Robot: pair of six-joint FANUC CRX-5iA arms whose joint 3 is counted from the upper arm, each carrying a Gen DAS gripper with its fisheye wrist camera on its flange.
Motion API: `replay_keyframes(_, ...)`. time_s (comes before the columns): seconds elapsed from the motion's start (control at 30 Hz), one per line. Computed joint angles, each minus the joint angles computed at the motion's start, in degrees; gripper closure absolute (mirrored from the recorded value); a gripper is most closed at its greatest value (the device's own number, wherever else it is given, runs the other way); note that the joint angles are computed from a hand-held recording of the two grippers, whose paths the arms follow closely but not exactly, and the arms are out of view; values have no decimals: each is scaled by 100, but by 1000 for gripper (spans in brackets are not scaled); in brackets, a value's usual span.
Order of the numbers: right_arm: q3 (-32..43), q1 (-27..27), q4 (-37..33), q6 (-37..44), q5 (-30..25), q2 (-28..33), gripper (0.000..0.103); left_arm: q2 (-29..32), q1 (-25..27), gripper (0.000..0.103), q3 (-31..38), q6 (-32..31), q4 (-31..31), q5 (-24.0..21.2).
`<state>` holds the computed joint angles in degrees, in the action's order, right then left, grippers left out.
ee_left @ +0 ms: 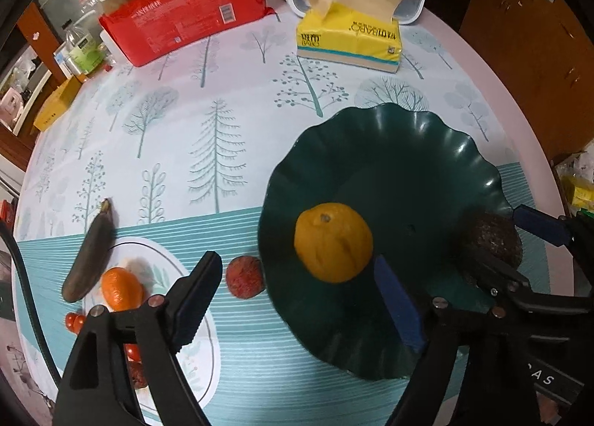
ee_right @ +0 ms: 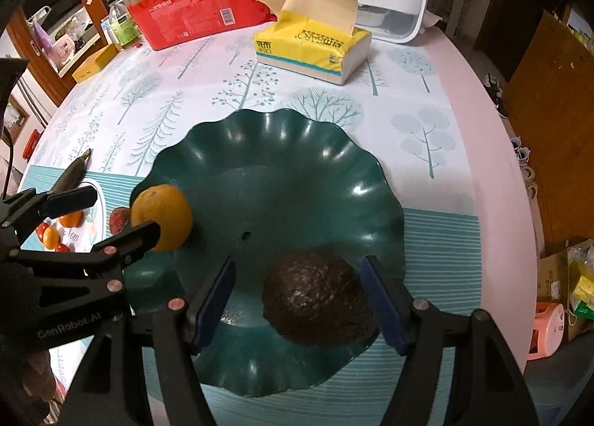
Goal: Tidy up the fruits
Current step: 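Place the avocado and yellow citrus onto the green plate with both tools, then grasp the brown banana with the left tool while the right tool grasps the orange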
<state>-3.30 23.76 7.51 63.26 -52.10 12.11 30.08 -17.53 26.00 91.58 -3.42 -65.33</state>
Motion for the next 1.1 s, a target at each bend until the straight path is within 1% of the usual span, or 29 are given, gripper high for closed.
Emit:
replay_keyframes(0.13, -41, 55, -4, -8, 18, -154, 32, -261, 25, 20, -233, 59, -3, 102)
replay_keyframes(0.27, -165, 169, 76, -99, 79, -383, 32, -666, 105, 20, -650, 74, 92, 280)
replay_keyframes(0.4, -345, 369, 363, -360, 119, -625, 32, -1132, 243, 19, -1142, -40, 300, 494)
replay_keyframes(0.47, -431, 463, 461, -462, 136, -753, 33, -1336, 280, 17, -1325, -67, 321, 576)
replay_keyframes(0.77, -722, 1040, 875, -917, 126, -1272, 33, -2394, 648, 17, -2169, -132, 330, 879)
replay_keyframes(0.9, -688, 1308, 961, -1067, 41, -1363, 33, -2767, 881, 17, -2406, -319, 359, 874)
replay_keyframes(1.1, -514, 1704, 1207, -1462, -25, -1345, 33, -3324, 1368, 17, -2734, -897, 525, 849)
